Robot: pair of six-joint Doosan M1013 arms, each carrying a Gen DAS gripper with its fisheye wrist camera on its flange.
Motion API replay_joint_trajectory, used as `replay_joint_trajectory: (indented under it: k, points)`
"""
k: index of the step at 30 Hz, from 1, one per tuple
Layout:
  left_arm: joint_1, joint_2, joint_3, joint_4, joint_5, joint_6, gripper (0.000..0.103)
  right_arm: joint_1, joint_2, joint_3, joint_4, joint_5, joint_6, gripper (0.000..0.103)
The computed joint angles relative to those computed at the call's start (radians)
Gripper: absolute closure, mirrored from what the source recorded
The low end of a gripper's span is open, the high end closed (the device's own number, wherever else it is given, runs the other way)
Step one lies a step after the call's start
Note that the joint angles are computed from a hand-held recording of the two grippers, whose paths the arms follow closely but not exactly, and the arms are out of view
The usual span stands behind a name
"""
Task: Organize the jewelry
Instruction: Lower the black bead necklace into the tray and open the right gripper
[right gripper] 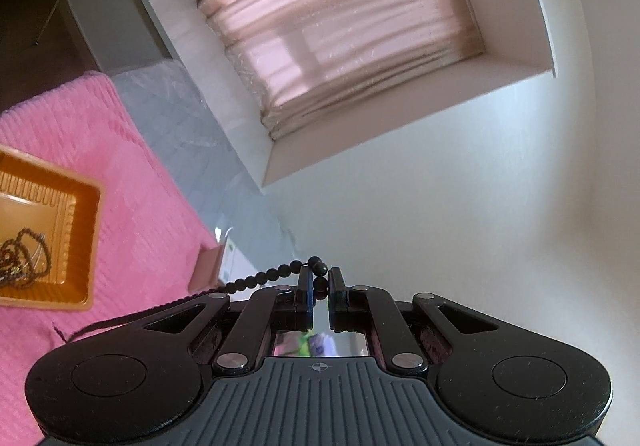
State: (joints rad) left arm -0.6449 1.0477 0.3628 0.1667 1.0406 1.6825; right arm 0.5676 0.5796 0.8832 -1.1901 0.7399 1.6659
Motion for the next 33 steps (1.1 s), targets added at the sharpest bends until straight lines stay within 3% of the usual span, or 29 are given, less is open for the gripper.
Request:
replay_joint_trajectory:
  k: [13,19,24,29,33]
  points:
    - [0.003,0.008,-0.011,-0.012,0.006,-0.004,0.099,-0.010,0.139,-0.254,0.190,-0.051,-0.346,0.096]
    - [0.004,0.007,-0.007,-0.013,0.004,-0.011,0.099,-0.015,0.180,-0.247,0.228,-0.140,-0.640,0.096]
    - [0.005,0.008,-0.007,-0.016,0.002,-0.018,0.099,-0.027,0.213,-0.255,0.356,-0.174,-0.829,0.096]
    - [0.007,0.008,-0.004,-0.022,0.000,-0.020,0.100,-0.045,0.250,-0.295,0.520,-0.141,-0.967,0.096]
    - [0.008,0.009,-0.005,-0.023,0.002,-0.018,0.100,-0.048,0.278,-0.319,0.570,-0.111,-1.001,0.096]
